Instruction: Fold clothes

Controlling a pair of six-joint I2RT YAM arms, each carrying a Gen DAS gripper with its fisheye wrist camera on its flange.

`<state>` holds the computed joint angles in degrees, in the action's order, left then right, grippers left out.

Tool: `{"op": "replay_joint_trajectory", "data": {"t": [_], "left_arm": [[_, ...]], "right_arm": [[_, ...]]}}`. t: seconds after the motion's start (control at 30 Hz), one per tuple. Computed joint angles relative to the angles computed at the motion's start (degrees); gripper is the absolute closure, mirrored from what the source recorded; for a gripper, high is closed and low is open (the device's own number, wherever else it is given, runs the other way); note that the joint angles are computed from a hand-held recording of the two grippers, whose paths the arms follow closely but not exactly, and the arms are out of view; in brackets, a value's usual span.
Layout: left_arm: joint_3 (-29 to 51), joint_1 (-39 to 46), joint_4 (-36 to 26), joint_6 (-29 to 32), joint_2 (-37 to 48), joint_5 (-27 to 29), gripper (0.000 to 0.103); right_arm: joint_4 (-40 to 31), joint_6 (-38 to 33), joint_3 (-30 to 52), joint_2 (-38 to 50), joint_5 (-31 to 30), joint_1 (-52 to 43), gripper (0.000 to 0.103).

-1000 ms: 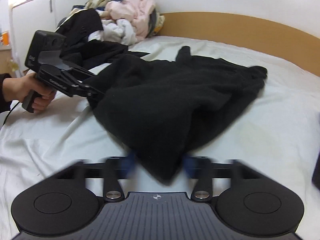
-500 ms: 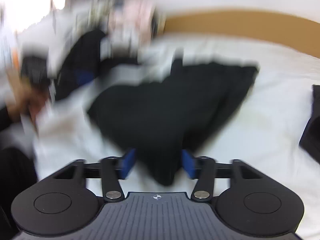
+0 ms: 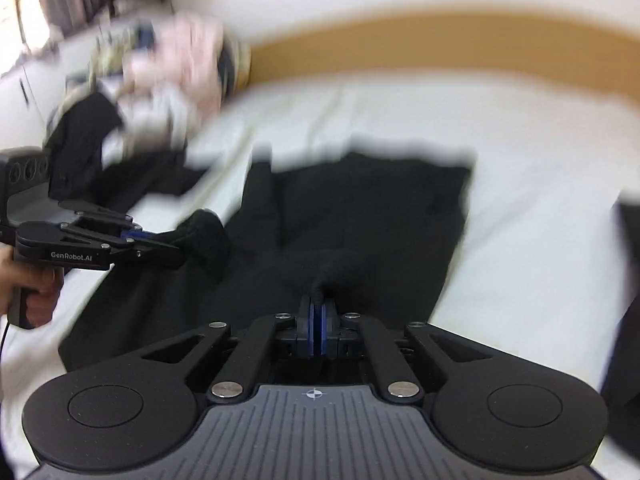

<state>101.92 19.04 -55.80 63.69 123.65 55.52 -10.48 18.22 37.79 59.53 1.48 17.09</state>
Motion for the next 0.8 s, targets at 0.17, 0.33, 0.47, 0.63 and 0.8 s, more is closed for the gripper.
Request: {"op": "replay_joint_trajectory", "data": {"t": [0.17, 0.33, 0.47, 0.63, 0.8], "left_arm": [[-2.97, -2.24, 11.03, -14.11, 0.87, -7.31, 0.067], [-15.89, 7.44, 12.53, -11.89, -11.54, 0.31, 0.001], [-31.85, 10.34, 19.16, -1.66, -20.37, 1.5, 0.001], [-38.67, 8.96, 28.09, -4.75, -17.67, -3.48, 0.0], [-31.9, 10.82, 22.65, -9.44, -11.62, 0.9, 0.0]], "right_arm": [[-4.25, 4.93, 1.25, 5.88, 3.47, -0.98, 0.068], [-3.37, 8.74, -7.06, -12.66, 15.33, 12.06, 0.041], [-4.45, 10.3, -9.07, -11.67, 28.8, 28.97, 0.018], [-1.5, 18.46, -14.07, -5.76, 36.45, 38.26, 0.012], [2.17, 17.92, -19.59, -14.78, 41.67, 41.39, 0.011]]}}
